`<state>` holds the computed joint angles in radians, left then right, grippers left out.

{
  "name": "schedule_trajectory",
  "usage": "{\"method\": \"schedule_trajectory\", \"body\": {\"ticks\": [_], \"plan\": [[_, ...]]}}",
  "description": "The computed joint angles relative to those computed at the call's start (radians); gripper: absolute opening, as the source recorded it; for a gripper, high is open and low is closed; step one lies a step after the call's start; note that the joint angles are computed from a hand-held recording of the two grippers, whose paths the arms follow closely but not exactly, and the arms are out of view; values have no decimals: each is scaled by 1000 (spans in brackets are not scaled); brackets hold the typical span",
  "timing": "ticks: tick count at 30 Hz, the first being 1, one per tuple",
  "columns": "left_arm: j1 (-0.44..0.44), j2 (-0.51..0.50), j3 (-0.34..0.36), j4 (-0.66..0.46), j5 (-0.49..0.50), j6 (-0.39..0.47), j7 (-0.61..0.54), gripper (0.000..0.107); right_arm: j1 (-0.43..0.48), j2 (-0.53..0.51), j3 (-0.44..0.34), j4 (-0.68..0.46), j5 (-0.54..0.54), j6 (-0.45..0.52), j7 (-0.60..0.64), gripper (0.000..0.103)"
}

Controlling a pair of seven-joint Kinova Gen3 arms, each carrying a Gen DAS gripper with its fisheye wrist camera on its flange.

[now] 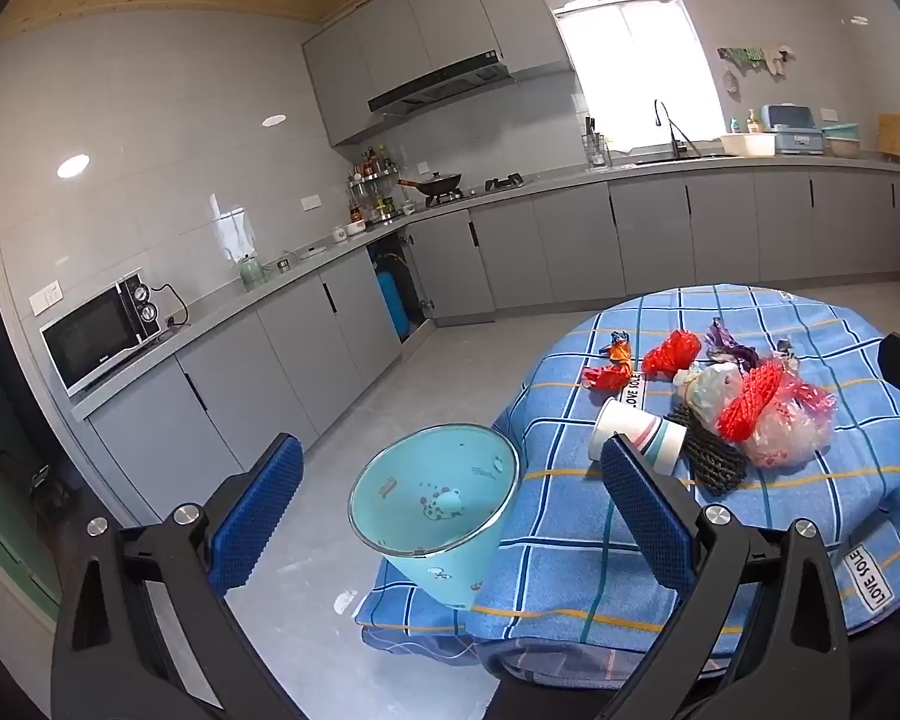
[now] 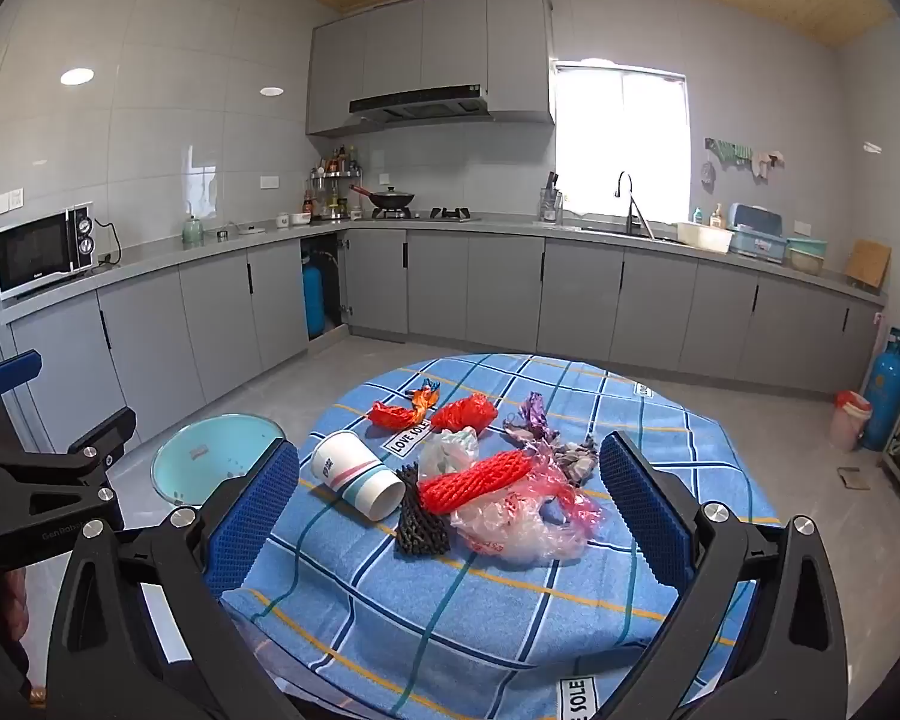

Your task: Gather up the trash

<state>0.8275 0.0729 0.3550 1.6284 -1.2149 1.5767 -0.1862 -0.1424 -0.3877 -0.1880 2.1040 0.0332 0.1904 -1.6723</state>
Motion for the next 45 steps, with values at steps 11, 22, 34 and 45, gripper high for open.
{"method": "schedule_trajectory", "body": {"ticks": [11, 22, 34, 45], "plan": [[-2, 1, -1, -3, 4, -2, 3, 98, -6, -1, 5, 0, 1, 2, -2, 99], [-13, -7, -2, 4, 3, -11, -5, 98, -2, 5, 3, -3, 2, 1, -4, 99], [-11, 0, 4, 11, -6, -4, 6, 98, -4, 4, 5, 7, 1, -8, -4, 99], [-4, 1, -2, 10, -8, -3, 6, 98, 3, 7, 1, 2, 2, -7, -7, 99]]}}
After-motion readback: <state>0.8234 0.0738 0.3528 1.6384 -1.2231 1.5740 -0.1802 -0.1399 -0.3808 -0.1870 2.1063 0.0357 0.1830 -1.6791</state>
